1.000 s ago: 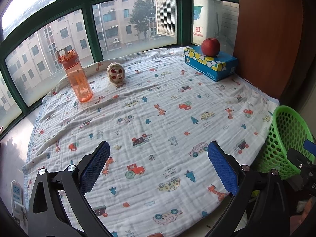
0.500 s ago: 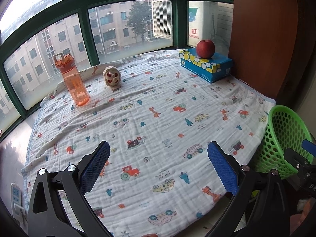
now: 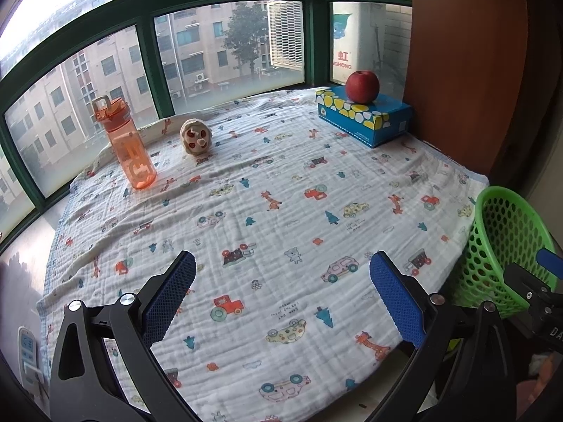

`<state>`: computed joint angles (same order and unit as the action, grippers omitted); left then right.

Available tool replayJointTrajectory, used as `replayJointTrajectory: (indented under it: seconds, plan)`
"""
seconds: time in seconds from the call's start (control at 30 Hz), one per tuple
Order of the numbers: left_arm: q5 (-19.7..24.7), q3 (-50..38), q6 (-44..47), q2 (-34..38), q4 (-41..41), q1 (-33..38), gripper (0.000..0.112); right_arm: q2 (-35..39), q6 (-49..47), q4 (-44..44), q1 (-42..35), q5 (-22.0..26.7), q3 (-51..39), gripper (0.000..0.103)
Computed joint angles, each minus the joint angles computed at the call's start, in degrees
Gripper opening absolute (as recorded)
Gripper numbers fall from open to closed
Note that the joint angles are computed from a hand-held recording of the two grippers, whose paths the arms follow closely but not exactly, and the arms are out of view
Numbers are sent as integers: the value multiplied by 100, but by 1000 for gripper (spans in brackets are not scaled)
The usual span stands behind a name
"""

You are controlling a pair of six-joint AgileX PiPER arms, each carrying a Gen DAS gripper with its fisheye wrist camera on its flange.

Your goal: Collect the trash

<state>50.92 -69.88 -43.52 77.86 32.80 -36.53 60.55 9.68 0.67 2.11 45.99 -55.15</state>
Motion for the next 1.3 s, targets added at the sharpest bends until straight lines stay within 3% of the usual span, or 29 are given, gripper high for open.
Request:
replayJointTrajectory:
  seconds: [1.3]
  plan:
    - [-115, 68, 46, -2, -57, -28, 98, -83, 154, -75, 2, -3, 112, 91]
